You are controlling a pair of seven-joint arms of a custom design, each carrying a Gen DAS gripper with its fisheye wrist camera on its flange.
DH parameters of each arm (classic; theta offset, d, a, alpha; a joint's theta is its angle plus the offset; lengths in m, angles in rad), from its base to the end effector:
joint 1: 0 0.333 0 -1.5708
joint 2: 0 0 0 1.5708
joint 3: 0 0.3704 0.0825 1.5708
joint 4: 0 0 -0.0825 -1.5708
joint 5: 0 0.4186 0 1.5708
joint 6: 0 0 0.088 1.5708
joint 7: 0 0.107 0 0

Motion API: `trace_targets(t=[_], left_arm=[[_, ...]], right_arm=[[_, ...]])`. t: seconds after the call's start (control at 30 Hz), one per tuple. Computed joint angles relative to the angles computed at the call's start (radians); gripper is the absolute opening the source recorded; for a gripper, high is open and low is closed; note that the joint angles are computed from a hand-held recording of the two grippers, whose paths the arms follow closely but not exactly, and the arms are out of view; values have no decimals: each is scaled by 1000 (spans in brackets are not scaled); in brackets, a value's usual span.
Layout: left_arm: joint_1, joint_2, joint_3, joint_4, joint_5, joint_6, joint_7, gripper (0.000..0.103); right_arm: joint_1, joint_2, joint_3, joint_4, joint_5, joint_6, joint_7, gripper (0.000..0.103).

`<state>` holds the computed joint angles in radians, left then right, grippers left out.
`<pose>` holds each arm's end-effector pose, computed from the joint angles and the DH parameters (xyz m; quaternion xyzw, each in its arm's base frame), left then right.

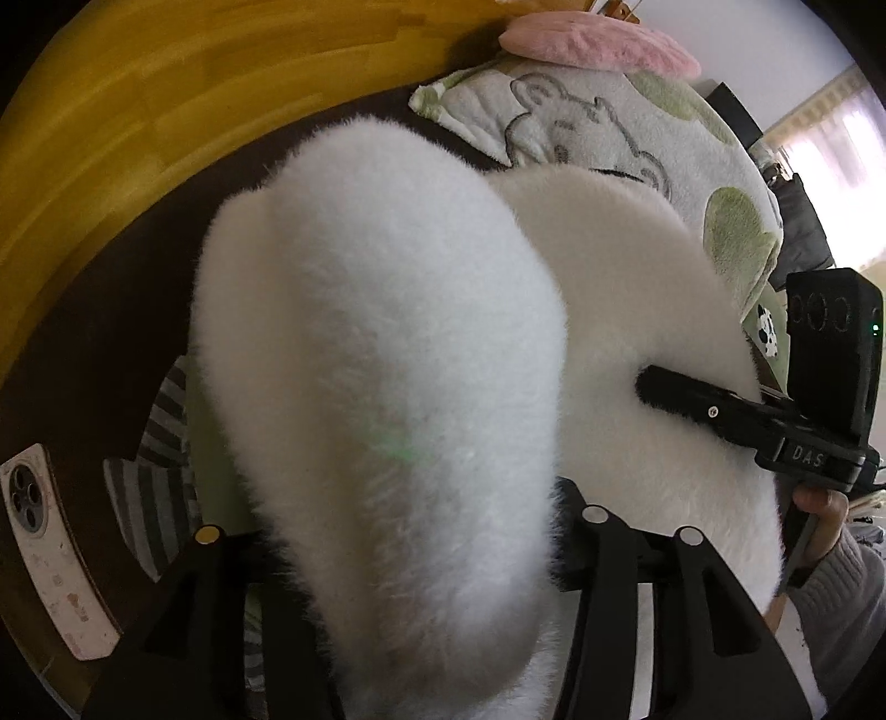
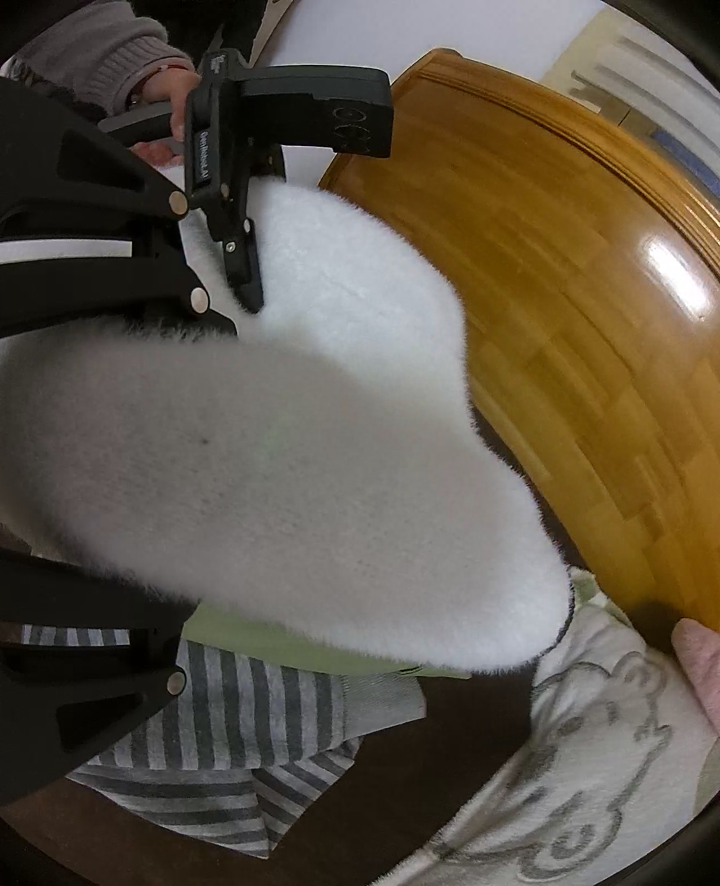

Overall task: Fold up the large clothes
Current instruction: 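Lift the held bundle and carry it toward the striped clothes stack with both tools, then lower the bundle onto the striped clothes stack and open both tools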

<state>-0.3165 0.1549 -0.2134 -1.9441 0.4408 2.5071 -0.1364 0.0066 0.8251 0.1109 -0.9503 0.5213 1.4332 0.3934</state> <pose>0.5748 -0.3327 0.4849 -0.9118 0.3259 -0.2387 0.0734 0.7977 0.1183 0.4115 -0.9295 0.1475 0.2284 0.2493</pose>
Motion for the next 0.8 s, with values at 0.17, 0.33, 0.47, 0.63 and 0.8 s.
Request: trace_targets(t=[0.17,0.33,0.47,0.63,0.8], left_arm=[[-6,0,14,-47,51,67,-107,60],[-3,-14,22,-98,98,147,-201,69],[-5,-26,18,-106,111,127,-239,79],[-14,-40,-4,-65,105,-18,-185,89],[-8,-82,-15,-94,93,-42,-185,91]], right_arm=[[1,40,0,46,-2,-14,29,50],[-6,88,10,116,1,-62,72,54],[-4,74,8,101,-6,-52,76,59],[0,32,-3,46,-18,-4,63,62],[-4,16,-5,39,-24,8,44,63]])
